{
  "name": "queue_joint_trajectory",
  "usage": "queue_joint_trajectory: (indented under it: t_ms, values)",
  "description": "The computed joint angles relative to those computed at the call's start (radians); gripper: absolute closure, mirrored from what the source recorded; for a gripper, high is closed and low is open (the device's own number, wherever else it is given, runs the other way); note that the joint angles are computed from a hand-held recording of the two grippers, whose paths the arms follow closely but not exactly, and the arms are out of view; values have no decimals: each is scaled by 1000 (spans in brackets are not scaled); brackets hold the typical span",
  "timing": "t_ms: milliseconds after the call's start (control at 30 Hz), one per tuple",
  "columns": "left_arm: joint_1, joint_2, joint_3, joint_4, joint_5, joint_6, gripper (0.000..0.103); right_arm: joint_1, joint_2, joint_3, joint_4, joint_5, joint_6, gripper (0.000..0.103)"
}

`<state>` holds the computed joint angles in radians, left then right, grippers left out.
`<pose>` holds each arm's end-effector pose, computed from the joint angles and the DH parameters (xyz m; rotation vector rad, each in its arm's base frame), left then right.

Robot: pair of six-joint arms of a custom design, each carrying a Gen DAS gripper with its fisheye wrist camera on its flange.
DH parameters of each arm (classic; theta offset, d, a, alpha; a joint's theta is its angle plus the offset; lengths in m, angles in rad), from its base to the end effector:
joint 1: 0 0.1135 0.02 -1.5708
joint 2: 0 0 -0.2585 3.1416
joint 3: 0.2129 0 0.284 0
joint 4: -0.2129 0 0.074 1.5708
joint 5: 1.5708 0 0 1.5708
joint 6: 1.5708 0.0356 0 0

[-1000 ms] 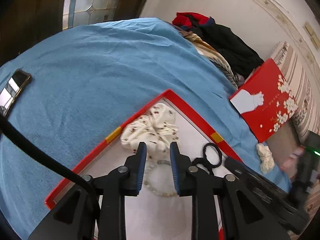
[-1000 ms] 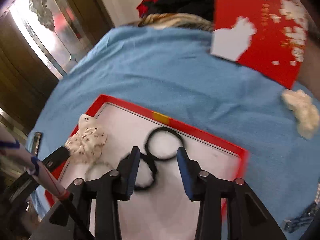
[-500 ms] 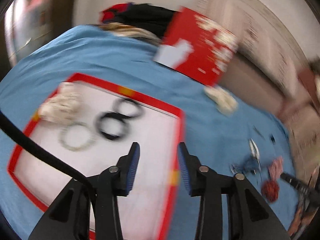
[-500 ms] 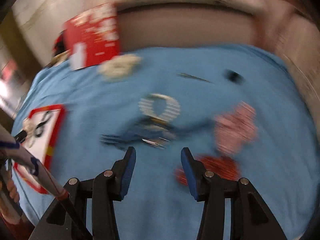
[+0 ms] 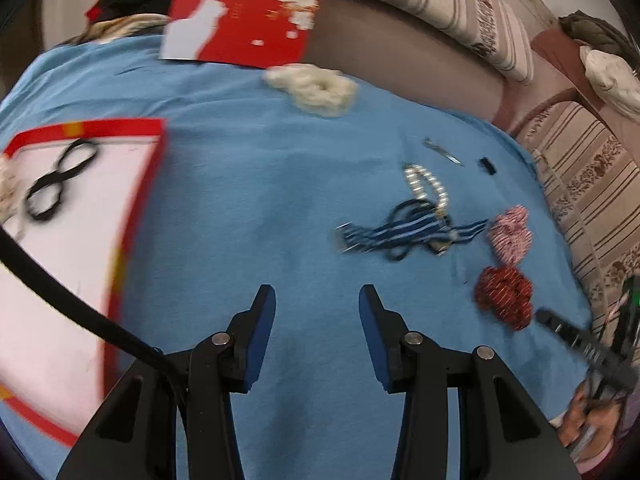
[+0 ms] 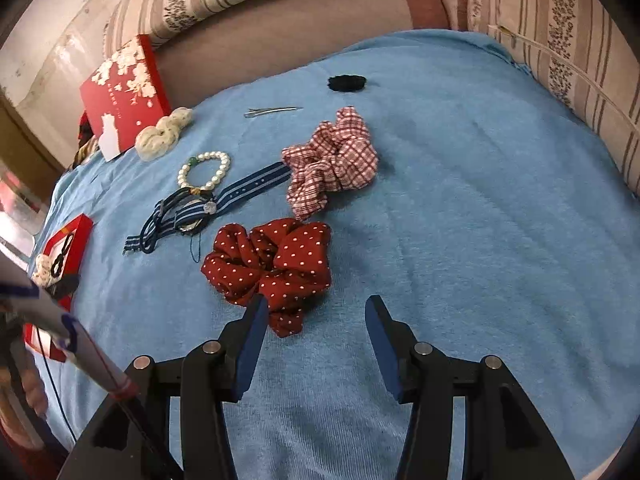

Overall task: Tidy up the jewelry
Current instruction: 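Move both tools back over the remaining jewelry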

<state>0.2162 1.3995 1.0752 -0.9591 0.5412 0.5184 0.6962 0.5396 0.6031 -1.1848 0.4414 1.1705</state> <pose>0.2850 0.0438 0.2364 0.5007 2.5864 -0.5447 0.1000 0.0637 0.2282 0.7188 2.4227 0.1267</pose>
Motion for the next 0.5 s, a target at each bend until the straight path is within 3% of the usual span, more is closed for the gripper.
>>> queue_joint_trajectory:
  t_ms: [233,367,500]
  values:
    - [-295,140,117,120,-109,-205,61,39,-74,-62,40,36,-5,49]
    - [-416,323,290,111,-161,-310,61,43,-128,-104,65,45,3,48]
    - [-502,462,397,106,-233,-354,61,-30,-186,-146,114,-12,-45,48]
